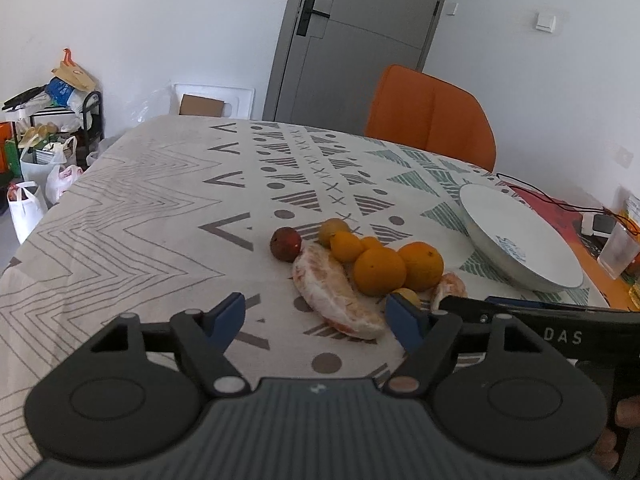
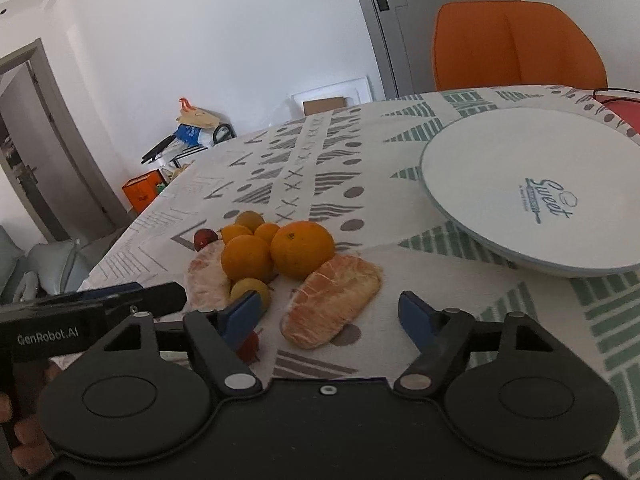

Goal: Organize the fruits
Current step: 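Lower the right gripper onto the peeled citrus piece and close it, then grasp the small red plum with the left gripper while the right gripper holds the peeled piece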

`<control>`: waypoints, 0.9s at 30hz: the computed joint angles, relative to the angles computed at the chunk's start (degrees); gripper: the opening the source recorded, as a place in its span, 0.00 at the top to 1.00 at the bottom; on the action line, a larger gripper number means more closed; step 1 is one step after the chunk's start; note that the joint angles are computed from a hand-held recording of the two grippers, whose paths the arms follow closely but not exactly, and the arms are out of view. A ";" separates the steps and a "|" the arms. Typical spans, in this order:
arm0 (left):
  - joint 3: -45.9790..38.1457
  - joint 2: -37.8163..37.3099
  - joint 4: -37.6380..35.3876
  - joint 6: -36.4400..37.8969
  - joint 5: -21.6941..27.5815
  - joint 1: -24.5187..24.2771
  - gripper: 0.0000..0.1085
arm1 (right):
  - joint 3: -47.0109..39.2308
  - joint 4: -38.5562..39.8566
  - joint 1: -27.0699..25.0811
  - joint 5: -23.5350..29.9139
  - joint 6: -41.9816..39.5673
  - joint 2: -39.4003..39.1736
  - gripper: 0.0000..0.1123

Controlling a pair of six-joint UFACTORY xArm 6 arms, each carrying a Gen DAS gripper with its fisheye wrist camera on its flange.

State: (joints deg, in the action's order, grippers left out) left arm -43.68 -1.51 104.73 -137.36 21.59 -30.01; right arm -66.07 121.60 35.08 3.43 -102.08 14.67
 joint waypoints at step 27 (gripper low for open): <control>-5.68 4.74 1.00 1.33 -2.93 -4.21 0.43 | 9.70 10.23 -4.68 3.98 -9.74 -7.74 0.73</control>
